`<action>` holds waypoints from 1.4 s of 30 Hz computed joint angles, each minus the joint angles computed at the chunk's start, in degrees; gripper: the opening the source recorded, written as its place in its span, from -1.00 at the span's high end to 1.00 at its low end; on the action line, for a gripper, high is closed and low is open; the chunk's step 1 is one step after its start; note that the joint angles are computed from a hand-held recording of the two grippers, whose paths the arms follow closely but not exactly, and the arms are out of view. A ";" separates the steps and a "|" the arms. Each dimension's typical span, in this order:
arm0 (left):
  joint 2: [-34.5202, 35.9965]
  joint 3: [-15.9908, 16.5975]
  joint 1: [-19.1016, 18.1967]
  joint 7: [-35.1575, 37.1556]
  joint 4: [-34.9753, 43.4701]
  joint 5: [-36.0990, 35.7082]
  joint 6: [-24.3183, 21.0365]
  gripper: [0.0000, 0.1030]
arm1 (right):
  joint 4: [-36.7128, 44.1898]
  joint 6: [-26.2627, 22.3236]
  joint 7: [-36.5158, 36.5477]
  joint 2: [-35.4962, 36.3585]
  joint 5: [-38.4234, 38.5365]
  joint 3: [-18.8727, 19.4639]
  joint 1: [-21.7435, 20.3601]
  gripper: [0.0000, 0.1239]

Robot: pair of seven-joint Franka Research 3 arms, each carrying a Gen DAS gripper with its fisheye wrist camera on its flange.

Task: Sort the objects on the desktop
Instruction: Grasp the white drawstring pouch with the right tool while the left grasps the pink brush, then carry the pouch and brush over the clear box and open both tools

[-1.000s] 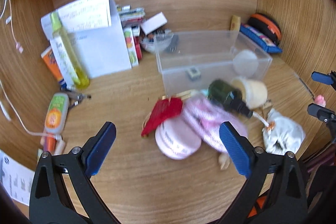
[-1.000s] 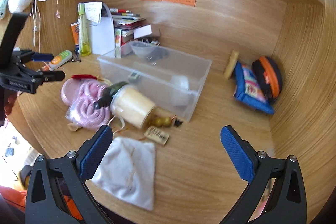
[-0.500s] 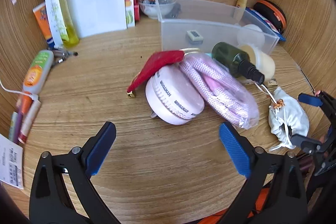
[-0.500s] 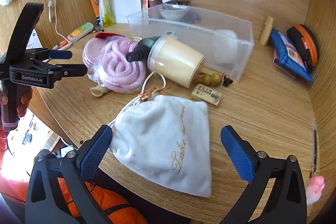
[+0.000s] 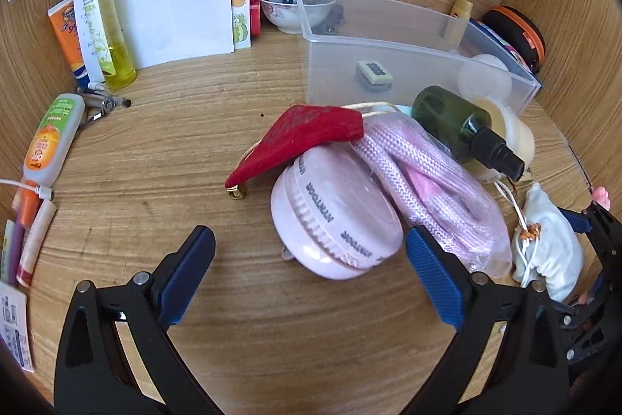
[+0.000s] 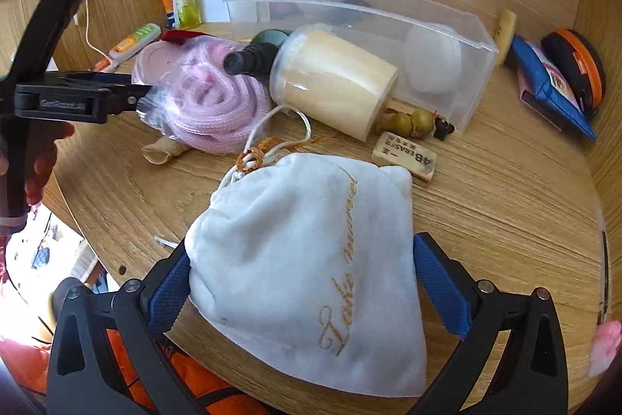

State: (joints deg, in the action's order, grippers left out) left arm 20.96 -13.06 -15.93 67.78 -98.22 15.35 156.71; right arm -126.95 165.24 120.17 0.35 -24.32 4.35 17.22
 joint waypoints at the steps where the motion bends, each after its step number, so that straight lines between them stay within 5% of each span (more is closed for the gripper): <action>1: 0.25 0.60 -0.52 -0.94 0.34 0.76 0.00 -0.94 | -0.12 0.42 0.33 -0.03 -0.43 -0.06 -0.04 -0.66; 7: 1.57 0.96 -0.59 -1.94 1.47 1.46 0.98 -0.93 | -1.17 3.03 1.50 -0.49 -2.57 0.00 -0.54 -0.36; 17: 1.77 0.18 -0.21 0.08 1.08 0.73 2.06 -0.15 | -2.06 3.33 -5.41 -1.91 6.97 0.22 -1.18 0.18; 19: 1.54 -0.08 0.17 0.31 0.56 0.09 2.65 -0.16 | -2.37 4.02 -6.30 -2.31 8.89 0.38 -1.43 0.23; 42: -5.99 1.08 0.28 -5.19 -7.03 3.62 12.00 -0.14 | -0.69 8.66 1.01 -5.24 1.19 3.58 -8.88 0.28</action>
